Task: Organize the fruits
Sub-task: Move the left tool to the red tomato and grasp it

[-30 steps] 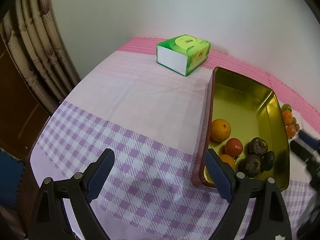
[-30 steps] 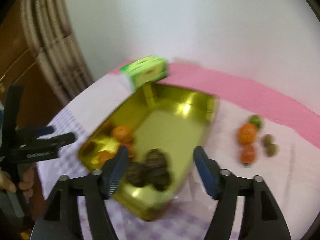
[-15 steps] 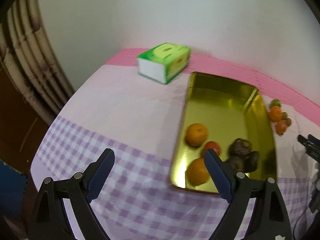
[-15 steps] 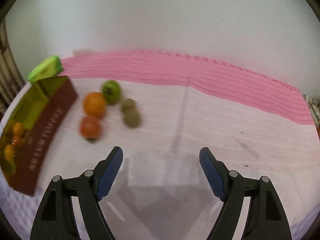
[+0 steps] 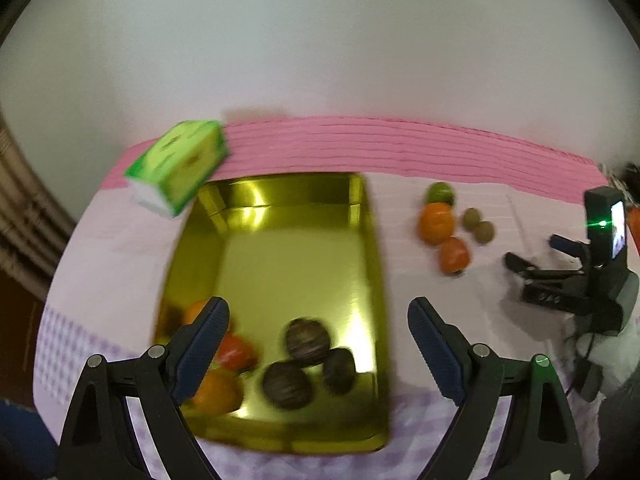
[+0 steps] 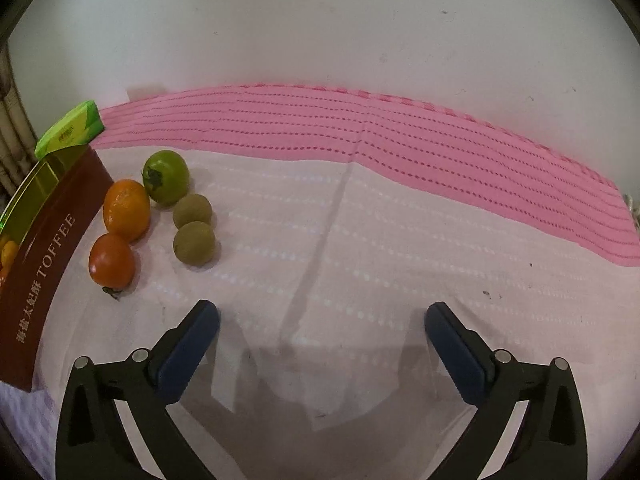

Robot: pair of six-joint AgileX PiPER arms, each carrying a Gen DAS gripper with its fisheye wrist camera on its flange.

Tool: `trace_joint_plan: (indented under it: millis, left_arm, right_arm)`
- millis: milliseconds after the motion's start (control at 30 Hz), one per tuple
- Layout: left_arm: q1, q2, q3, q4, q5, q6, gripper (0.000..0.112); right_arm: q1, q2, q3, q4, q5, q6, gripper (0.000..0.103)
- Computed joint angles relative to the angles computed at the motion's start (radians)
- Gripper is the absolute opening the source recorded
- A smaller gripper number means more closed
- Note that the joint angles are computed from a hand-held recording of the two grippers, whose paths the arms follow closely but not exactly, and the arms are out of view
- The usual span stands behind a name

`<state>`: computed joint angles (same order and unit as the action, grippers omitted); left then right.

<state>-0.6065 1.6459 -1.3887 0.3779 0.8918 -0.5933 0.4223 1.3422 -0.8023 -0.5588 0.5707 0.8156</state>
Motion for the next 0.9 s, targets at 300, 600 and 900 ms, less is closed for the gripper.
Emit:
trace_joint_plan:
  millis: [300, 600, 900]
  left_arm:
    - [-0.089, 0.189, -0.204, -0.043, 0.043, 0.024, 0.089]
    - [-0.107, 0.302, -0.313, -0.085, 0.044, 0.061, 0.077]
    - [-0.055, 0.431, -0.459, -0.256, 0.077, 0.141, 0.054]
  right_arm:
    - [0.005, 0.000, 0.006, -0.011, -0.003, 0.015, 0.103]
    - [0.001, -0.005, 0.015, -0.010, -0.010, 0.011, 0.103]
    - [0.001, -0.006, 0.015, -0.013, -0.010, 0.012, 0.103]
